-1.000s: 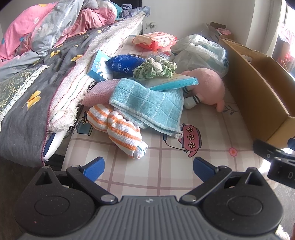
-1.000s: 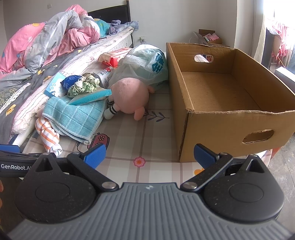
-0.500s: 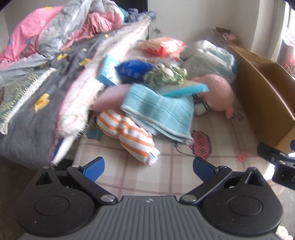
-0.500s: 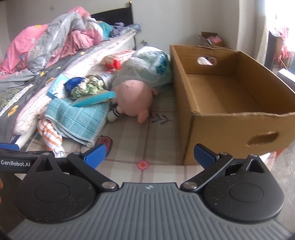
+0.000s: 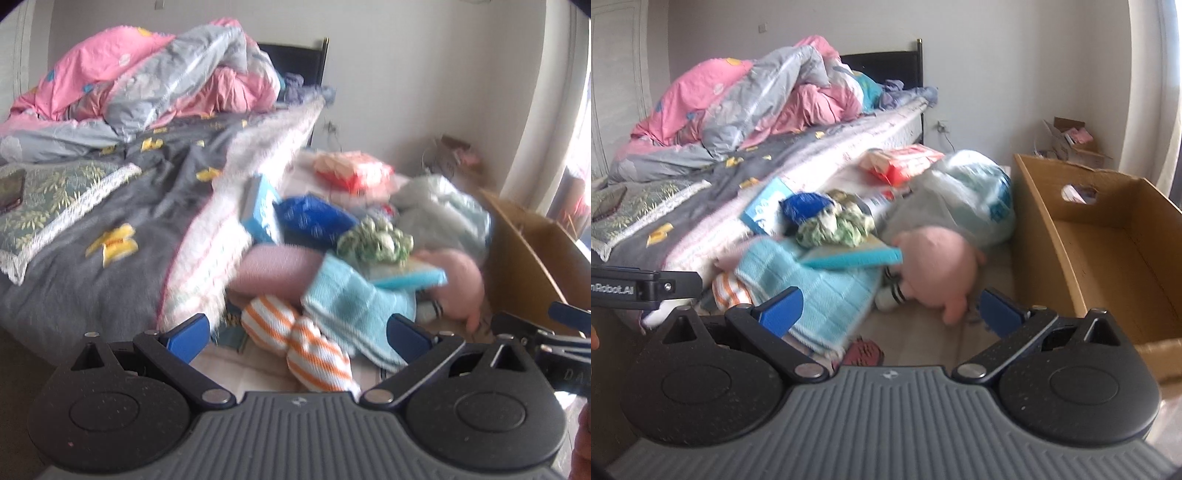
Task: Organize soft objects
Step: 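Reach the left tool to the blue bandage box and close on it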
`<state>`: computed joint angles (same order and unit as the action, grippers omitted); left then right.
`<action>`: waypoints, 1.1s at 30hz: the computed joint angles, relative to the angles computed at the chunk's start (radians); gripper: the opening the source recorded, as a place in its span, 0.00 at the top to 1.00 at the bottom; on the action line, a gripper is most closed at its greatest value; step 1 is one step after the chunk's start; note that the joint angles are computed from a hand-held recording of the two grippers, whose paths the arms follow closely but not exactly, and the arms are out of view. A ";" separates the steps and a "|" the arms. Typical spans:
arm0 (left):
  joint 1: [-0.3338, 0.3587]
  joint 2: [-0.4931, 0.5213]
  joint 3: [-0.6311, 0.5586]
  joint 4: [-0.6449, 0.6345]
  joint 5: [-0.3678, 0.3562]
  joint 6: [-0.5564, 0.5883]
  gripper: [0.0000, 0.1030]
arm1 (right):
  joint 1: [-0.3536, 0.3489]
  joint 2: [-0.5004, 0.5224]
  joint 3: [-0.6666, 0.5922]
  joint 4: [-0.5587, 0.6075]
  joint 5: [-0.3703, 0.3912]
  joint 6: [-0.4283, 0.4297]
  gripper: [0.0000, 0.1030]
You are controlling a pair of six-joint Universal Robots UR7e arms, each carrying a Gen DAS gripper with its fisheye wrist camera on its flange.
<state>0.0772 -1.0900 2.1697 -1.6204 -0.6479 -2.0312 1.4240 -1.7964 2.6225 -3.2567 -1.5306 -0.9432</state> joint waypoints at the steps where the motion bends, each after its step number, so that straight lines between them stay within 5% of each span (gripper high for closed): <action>1: 0.003 -0.003 -0.001 0.013 0.015 -0.001 0.01 | 0.011 0.015 -0.009 -0.008 -0.001 0.009 0.01; 10: 0.071 -0.069 0.031 -0.043 0.125 0.106 0.04 | 0.097 0.159 -0.112 -0.056 -0.020 0.115 0.01; 19: 0.205 -0.091 -0.059 0.120 0.194 0.220 0.22 | 0.172 0.325 -0.203 -0.082 0.009 0.228 0.09; 27: 0.427 -0.073 -0.092 -0.269 0.169 0.682 0.49 | 0.192 0.415 -0.257 -0.069 -0.020 0.243 0.13; 33: 0.544 -0.010 -0.170 -0.320 0.125 0.798 0.64 | 0.178 0.444 -0.288 -0.046 -0.038 0.248 0.13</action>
